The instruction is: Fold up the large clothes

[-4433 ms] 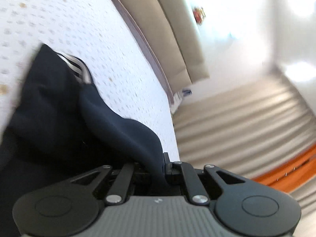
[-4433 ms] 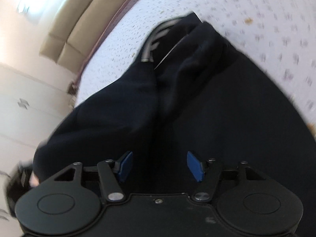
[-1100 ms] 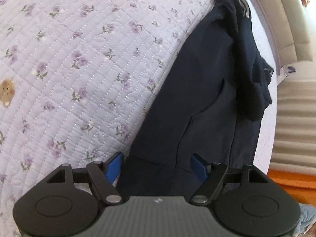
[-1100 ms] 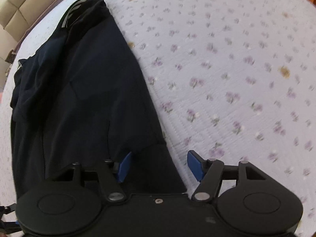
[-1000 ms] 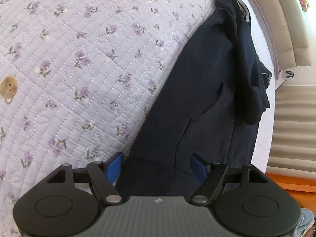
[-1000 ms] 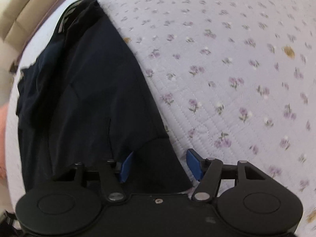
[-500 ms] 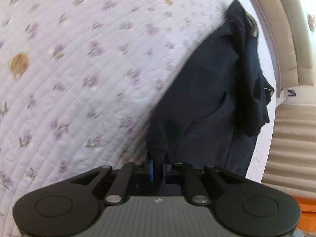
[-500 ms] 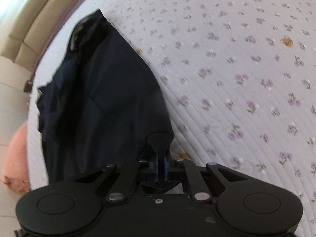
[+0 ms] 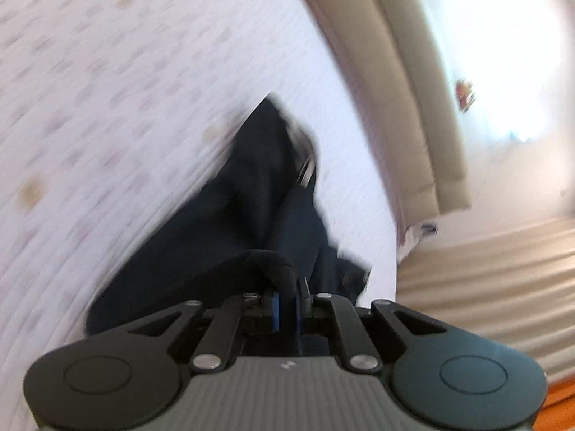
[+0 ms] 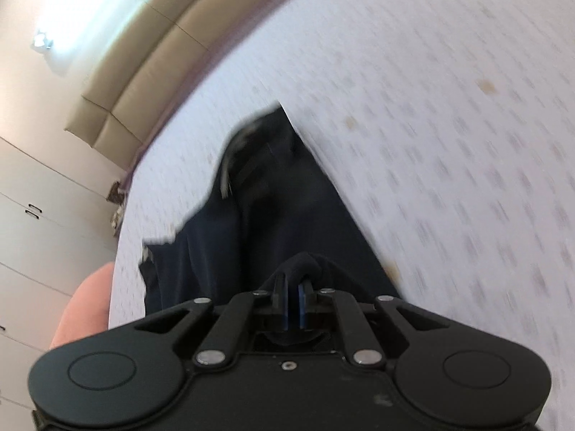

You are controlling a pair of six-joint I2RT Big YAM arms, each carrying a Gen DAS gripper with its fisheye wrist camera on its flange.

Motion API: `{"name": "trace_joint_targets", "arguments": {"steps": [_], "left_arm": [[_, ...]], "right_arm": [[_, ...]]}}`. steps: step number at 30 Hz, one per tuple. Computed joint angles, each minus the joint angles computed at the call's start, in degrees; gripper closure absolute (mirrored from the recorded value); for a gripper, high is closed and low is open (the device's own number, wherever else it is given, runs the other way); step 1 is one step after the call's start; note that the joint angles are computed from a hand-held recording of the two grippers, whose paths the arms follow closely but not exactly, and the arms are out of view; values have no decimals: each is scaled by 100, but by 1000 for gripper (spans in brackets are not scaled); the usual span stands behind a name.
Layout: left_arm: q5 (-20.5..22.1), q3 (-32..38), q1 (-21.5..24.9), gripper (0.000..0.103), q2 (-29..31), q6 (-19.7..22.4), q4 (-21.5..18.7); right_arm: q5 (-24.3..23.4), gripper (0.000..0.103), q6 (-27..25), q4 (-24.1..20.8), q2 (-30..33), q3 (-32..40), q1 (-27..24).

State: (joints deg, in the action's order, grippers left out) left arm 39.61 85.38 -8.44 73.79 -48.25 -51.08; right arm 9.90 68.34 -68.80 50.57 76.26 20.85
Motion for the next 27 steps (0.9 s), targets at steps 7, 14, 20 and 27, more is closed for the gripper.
{"name": "trace_joint_targets", "arguments": {"steps": [7, 14, 20, 27], "left_arm": [[-988, 1221, -386, 63, 1319, 497, -519], [-1075, 1789, -126, 25, 1625, 2598, -1516], [-1126, 2202, -160, 24, 2042, 3373, -1853], [-1133, 1965, -334, 31, 2247, 3158, -1450]], "right_arm": [[-458, 60, -555, 725, 1010, 130, -1106], [-237, 38, -2038, 273, 1353, 269, -1074], [-171, 34, -3286, 336, 1875, 410, -970], [125, 60, -3326, 483, 2167, 296, -823]]}}
